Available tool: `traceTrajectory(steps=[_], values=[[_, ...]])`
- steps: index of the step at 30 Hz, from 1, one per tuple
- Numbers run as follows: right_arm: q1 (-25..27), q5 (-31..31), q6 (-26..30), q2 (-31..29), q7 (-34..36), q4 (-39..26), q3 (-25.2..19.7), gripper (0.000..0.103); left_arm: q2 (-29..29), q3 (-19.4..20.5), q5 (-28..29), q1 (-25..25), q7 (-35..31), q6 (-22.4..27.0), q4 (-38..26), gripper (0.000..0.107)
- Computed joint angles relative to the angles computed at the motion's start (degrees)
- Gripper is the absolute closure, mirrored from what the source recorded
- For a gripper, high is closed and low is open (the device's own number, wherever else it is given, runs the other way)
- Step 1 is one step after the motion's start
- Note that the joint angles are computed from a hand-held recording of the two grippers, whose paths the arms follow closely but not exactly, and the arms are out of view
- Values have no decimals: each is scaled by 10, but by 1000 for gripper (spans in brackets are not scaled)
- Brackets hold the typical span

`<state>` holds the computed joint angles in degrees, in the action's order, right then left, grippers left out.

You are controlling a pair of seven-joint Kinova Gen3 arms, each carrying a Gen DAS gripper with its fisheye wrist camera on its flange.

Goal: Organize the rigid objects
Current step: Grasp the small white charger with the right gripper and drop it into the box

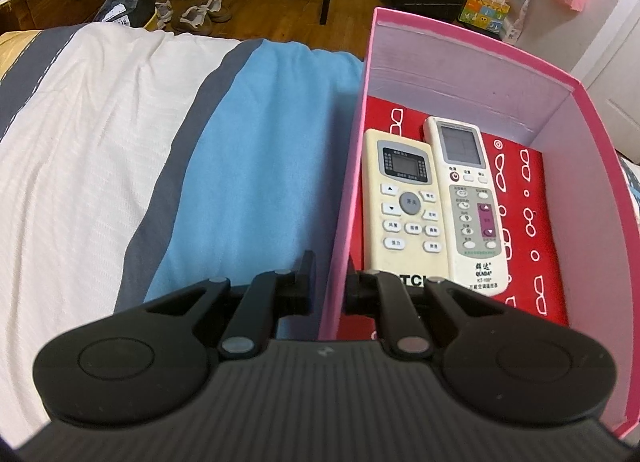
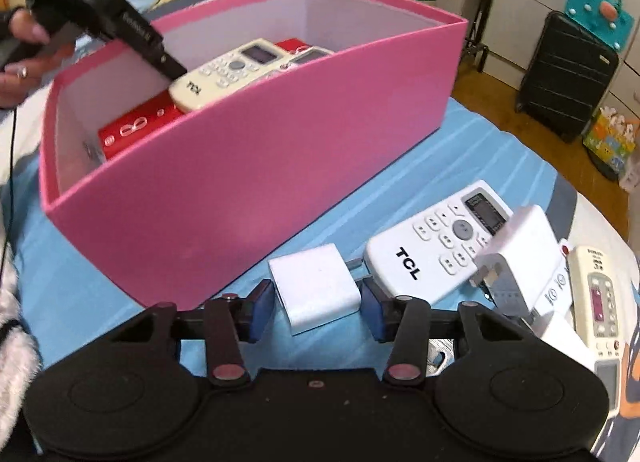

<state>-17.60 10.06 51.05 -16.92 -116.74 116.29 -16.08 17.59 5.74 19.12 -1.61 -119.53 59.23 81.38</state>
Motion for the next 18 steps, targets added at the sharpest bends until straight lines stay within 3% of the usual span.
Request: traceTrajectory(steps=[2, 11, 18], values=[[3, 10, -12, 0, -22, 7, -7, 50, 0, 0, -1, 0, 1, 1, 0, 97], [16, -30, 68, -29, -148, -40, -30, 51, -2, 0, 3, -2, -1, 6, -1, 96], [60, 41, 82, -90, -242, -59, -90, 51, 2, 2, 19, -12, -8, 19, -8, 99]])
